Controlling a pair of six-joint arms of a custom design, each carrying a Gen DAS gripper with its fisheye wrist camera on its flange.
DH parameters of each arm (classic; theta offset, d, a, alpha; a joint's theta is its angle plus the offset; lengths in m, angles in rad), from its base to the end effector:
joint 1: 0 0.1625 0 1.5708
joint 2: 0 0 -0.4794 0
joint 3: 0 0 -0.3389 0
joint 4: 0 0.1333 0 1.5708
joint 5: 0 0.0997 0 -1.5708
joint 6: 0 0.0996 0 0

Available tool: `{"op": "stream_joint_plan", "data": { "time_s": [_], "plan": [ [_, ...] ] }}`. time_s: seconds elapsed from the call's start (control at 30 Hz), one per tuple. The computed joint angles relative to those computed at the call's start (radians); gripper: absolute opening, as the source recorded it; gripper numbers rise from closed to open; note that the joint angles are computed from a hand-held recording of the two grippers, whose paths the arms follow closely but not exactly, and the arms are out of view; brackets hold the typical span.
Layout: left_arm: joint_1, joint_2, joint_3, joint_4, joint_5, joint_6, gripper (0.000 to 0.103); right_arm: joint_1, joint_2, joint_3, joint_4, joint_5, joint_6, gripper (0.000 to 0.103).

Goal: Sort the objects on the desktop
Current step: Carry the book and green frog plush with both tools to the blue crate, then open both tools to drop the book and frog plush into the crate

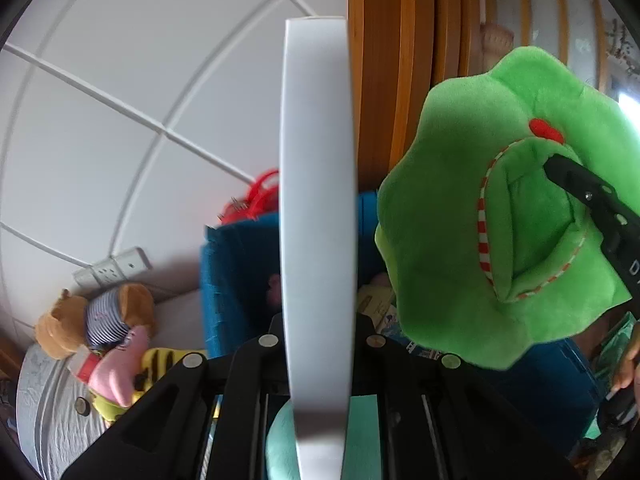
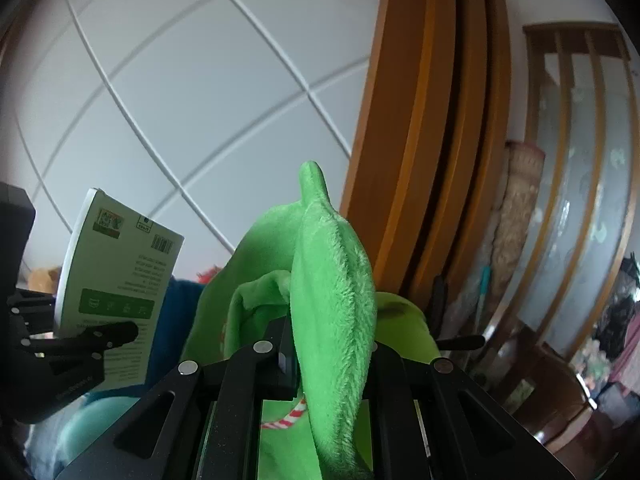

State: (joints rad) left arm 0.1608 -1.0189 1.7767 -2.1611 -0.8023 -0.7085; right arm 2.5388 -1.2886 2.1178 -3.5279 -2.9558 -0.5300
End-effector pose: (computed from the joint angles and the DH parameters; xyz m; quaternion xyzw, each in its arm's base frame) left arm -0.5439 -0.2934 0.2506 0.3469 0.8568 -0.2878 0.2505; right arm 0.3675 -0.2099 0.4552 0.1930 -0.7088 0.5188 0.4373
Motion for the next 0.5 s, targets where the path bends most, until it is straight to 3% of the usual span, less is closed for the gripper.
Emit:
{"op": "stream_joint_plan", "data": {
  "time_s": [0.1, 0.27, 0.5],
  "plan": [
    [0.057, 0.066, -0.045, 0.005, -0.037, 0.018, 0.012, -0.109, -0.049, 0.038, 0.079, 0.079, 0.070, 0.011],
    [0.129, 0.133, -0.091, 0.027, -0.098, 0.032, 0.012, -0.245, -0.071, 0.071, 0.142, 0.179, 0.110, 0.011],
    [0.164, 0.167, -0.140, 0.116, -0.134, -0.007, 0.012, -0.344, -0.078, 0.088, 0.230, 0.222, 0.171, 0.011]
  ]
}}
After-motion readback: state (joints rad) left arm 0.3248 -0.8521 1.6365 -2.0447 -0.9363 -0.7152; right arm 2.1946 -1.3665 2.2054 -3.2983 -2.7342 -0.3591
